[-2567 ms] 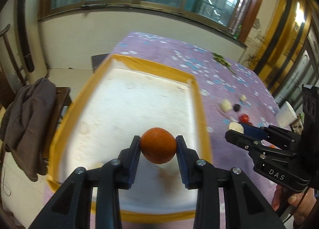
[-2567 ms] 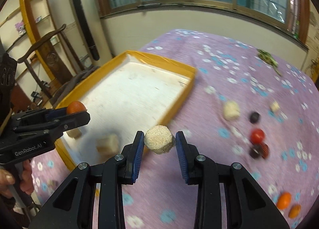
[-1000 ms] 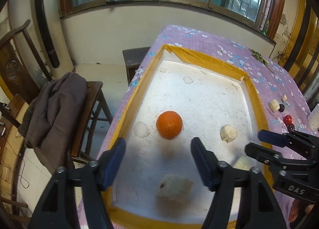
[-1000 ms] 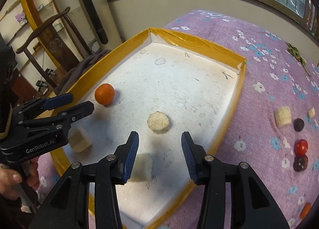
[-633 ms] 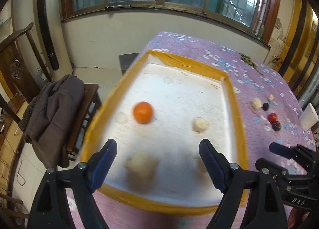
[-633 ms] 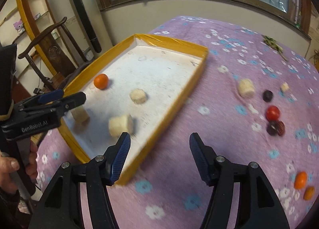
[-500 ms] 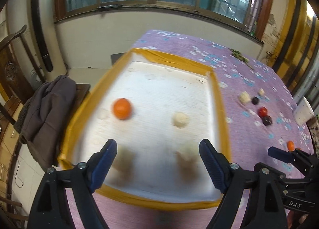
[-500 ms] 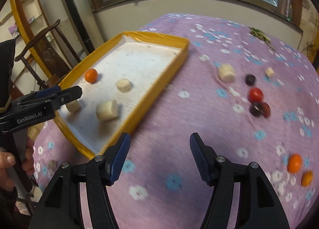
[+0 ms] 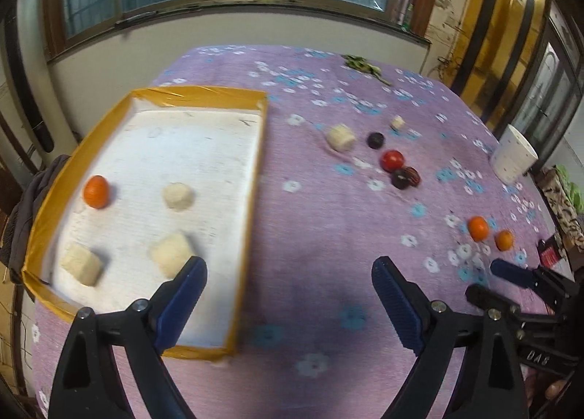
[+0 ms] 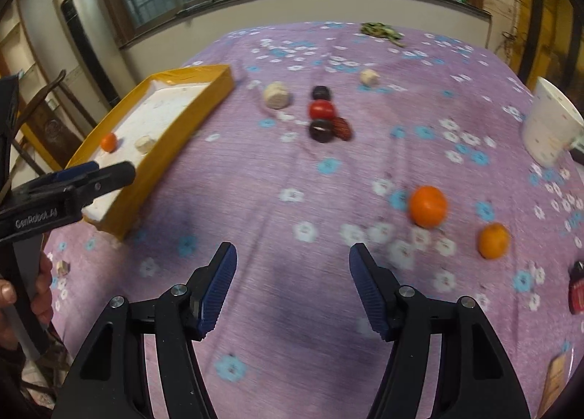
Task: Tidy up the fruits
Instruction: 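Move both grippers back toward the remaining oranges on the tablecloth, then grasp an orange with the left gripper while the right grasps a tangerine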
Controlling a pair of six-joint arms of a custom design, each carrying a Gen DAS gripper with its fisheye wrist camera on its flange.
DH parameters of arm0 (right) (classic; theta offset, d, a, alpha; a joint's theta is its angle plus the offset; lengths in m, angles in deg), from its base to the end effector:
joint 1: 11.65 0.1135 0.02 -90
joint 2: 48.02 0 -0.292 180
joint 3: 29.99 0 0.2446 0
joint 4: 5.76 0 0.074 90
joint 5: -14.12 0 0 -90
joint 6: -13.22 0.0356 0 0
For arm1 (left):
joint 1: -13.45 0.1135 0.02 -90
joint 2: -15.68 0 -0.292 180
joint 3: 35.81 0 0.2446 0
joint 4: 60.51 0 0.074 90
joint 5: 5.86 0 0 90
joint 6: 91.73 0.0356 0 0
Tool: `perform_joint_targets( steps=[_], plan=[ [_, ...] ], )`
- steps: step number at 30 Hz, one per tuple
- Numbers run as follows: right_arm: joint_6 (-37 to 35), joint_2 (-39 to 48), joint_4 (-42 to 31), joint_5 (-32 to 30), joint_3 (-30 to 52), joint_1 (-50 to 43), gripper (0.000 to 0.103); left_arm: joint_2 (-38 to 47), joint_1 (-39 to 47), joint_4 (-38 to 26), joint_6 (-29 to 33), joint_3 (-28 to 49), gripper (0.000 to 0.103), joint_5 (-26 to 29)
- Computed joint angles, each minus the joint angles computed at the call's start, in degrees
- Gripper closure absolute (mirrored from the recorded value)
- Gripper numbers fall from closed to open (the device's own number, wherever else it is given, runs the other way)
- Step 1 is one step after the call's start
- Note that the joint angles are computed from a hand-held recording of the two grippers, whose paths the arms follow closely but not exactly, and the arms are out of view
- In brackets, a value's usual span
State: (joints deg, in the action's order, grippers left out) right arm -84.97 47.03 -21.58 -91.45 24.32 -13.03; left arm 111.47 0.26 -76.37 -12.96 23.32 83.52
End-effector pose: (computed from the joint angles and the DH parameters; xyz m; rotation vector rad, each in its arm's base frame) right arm 0.2909 0.0026 0.1544 -0.2535 2.5147 0.2808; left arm 0.3042 -0.0709 0.1710 0.0381 2.4947 -0.1658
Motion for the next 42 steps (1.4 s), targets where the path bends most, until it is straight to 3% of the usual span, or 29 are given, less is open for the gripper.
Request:
perform_joint_targets(
  steps=[10,23,25,30,40,42],
  plan=[
    [-6.9,2.4,-1.9,-4.0,2.7,-18.7,0.039,3.6,-9.3,-3.1,-2.6,2.8,0.01,-2.6],
    [-11.1,13.8,-3.5,-5.5,11.6,-23.9,0.04,8.4,-14.7,-7.3,-4.9,9.6,0.01,-4.0],
    [-11.8,14.6,-2.9,-5.9,11.9,-23.9,0.042,9.4,-15.6,-8.0,-4.9,11.3,0.01,-3.9],
    [-13.8,16.3,-1.3,-5.5,12.6,-23.2,0.072,13.4,-18.7,-10.5,-3.7,18.1,0.01,-4.1],
    [-16.5,13.3,-2.4,-8.5,11.0,-27.2,0.072,27.3,-24.2,-17.0,-1.1,36.7,0.01,-2.0],
    [-16.9,13.0,-2.7,-8.6,10.6,-28.0,0.072,29.6,-24.8,-17.5,-0.3,39.4,0.014,-1.9]
  ],
)
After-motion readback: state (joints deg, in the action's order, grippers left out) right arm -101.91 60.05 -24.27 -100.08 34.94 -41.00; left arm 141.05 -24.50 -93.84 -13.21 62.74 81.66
